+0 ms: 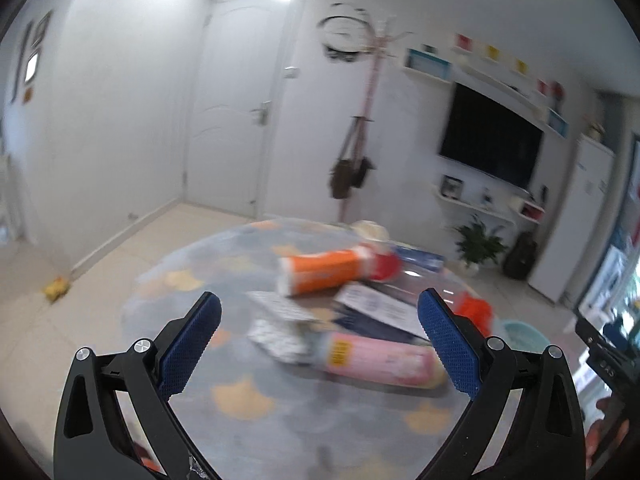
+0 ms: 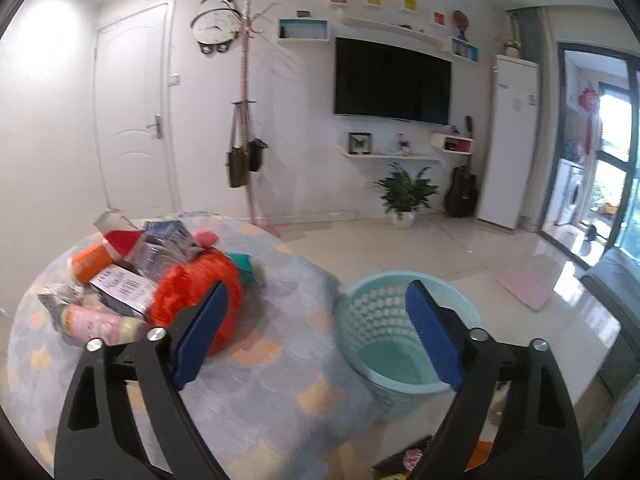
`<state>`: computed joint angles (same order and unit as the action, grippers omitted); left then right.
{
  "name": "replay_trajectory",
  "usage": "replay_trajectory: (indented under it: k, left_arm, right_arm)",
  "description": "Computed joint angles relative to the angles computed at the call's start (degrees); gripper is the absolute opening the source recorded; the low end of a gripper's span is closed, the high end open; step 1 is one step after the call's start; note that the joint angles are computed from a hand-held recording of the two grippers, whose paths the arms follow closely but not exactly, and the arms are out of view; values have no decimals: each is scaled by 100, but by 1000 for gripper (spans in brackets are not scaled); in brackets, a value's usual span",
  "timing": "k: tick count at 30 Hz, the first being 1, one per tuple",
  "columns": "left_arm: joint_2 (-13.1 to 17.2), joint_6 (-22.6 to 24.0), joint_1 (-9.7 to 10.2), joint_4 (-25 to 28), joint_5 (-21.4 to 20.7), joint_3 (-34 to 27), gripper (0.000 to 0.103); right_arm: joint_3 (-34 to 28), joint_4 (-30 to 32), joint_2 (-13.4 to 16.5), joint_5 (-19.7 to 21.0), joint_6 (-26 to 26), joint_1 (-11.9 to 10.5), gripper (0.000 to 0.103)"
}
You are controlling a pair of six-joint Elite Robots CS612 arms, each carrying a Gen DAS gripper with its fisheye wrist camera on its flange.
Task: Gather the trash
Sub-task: 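Move both grippers toward the cluttered table, then grasp the polka-dot paper with the left gripper while the right grasps the orange mesh bag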
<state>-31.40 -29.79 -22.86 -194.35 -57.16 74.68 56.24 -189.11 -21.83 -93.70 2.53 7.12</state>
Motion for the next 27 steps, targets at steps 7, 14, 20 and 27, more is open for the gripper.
replay_trajectory:
  k: [7, 14, 20, 27]
  left_arm:
    - [-46, -572, 408, 692, -1155, -85, 95]
    - [342, -1198, 566, 1929, -1857, -878, 91]
    - [593, -1623, 696, 2397, -2402, -1272, 69]
    - [662, -1514, 711, 2274, -2500, -1287, 25]
  right_arm:
    - [-931, 953, 450, 905, -15, 35, 51]
    - [-1530, 1409, 783, 1295, -100, 78, 51]
    - [-2097, 1976, 1064, 1575, -195, 89, 62]
    - [-2768, 2778, 1380, 1814, -237, 109, 73]
